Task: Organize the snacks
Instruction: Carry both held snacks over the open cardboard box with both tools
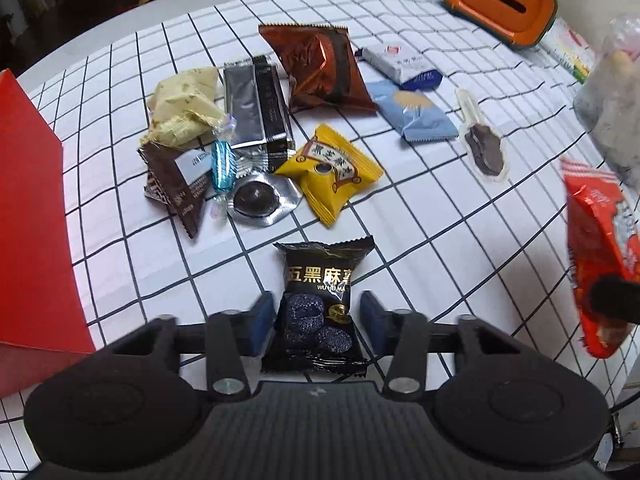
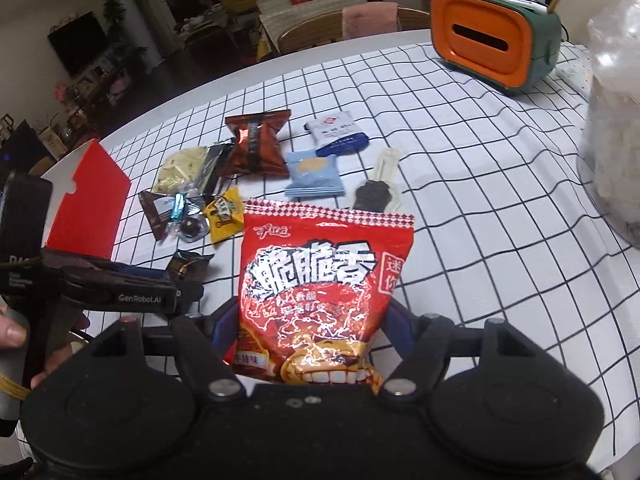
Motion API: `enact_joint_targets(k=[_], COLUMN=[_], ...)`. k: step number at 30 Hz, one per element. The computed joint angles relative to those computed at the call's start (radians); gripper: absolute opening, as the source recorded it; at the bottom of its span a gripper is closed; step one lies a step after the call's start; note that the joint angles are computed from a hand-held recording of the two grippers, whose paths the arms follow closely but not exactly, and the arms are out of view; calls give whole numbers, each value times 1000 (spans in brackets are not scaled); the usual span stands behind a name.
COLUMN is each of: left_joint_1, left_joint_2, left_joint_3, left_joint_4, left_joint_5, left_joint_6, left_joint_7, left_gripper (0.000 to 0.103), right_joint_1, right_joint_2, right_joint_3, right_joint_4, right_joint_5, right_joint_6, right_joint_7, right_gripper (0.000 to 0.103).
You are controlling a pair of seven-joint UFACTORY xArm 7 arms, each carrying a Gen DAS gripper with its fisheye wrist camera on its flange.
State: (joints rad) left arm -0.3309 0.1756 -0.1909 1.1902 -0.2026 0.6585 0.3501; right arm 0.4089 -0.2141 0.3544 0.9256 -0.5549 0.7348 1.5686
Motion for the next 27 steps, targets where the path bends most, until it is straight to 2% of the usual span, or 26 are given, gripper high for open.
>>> enact_joint_targets(k=[4, 13, 16, 19, 27], left_joint_1=[-5, 5, 14, 22, 70], left_joint_2=[3, -72, -116, -156, -239], left_joint_3=[2, 8, 18, 33, 74], left_joint_4=[-4, -61, -78, -85, -90], left_joint_5=[9, -29, -45, -15, 31], left_joint_6=[-17, -32, -23, -15, 3], left_joint_7=[-27, -81, -100, -152, -198], left_gripper=[35, 33, 33, 33, 33], right_joint_1=[-2, -17, -16, -8, 48], right_joint_2=[-15, 2, 30, 64, 195], right_joint_3=[-6, -13, -16, -22, -56], right_joint_4=[-19, 5, 43, 90, 275], right_joint_5=[10, 9, -5, -18, -52], right_joint_6=[-13, -51, -58, -64, -54], right_joint_7=[-13, -98, -137, -177, -294], right_gripper=[73, 73, 73, 73, 73])
